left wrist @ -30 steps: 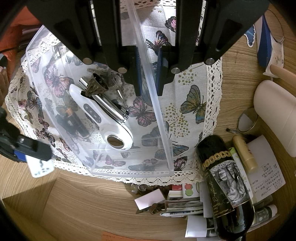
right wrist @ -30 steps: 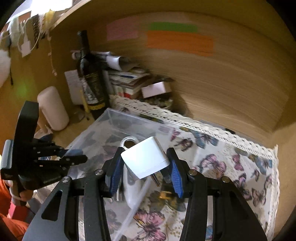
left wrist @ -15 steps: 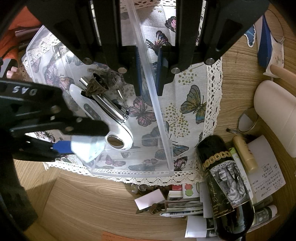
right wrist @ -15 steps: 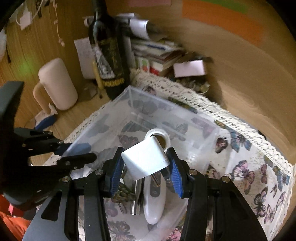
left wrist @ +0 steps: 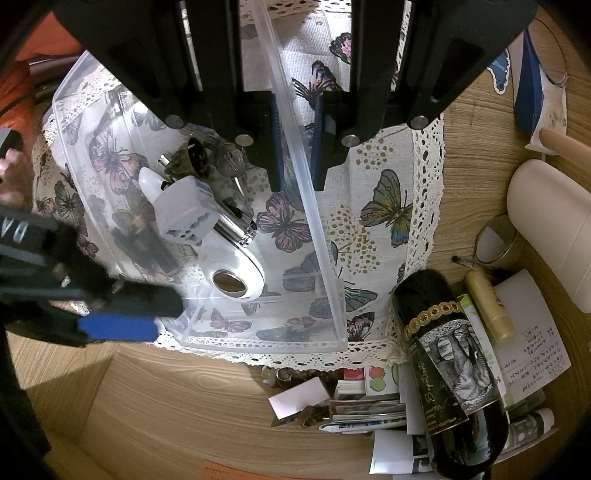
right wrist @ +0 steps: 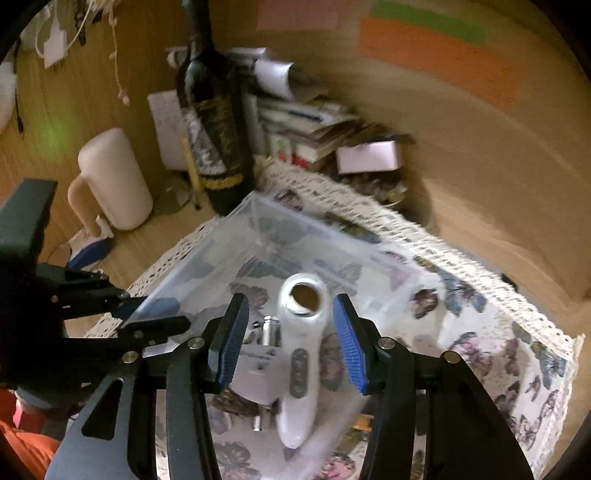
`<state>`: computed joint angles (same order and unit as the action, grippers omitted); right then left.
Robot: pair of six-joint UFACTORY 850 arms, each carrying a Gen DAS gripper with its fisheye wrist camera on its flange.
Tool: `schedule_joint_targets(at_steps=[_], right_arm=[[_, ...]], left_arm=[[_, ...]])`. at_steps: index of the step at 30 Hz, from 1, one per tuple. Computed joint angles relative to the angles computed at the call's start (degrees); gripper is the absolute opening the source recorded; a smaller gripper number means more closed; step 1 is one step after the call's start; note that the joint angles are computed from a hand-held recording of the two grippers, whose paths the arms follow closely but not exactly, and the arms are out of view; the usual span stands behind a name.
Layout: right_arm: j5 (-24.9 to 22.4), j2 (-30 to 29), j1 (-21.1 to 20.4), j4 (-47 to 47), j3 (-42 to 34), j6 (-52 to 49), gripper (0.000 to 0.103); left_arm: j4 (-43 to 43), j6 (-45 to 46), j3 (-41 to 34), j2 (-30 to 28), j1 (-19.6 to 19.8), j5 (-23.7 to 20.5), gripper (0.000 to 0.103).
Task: Organize rigid objects
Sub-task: 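Lower the white plug adapter into the clear box and release, then grasp the dark cylindrical item from the cloth with the right gripper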
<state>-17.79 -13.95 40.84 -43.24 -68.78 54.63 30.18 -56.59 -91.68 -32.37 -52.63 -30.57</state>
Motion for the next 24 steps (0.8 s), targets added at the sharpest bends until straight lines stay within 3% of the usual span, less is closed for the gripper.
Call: schedule_joint_targets(at_steps=[4,10,24], right_arm=[[-0.87,3.07,-0.61,-8.87,2.92,10.51,0.044],[-2.61,6.55,-2.48,-14.26,7.38,19.26,0.044],[-3.83,5.50,-7.05,-2.35,12.66,13.60,0.044]], left_arm=[[-0.05,0.00,-0.03,-0.02,-0.02,0.01,0.013],[-0.07,0.10,-0.06,-0.03,0.00,-0.04,0.013],[-0.41,0.35,0.20,0.17,0.09,0.05,0.013]])
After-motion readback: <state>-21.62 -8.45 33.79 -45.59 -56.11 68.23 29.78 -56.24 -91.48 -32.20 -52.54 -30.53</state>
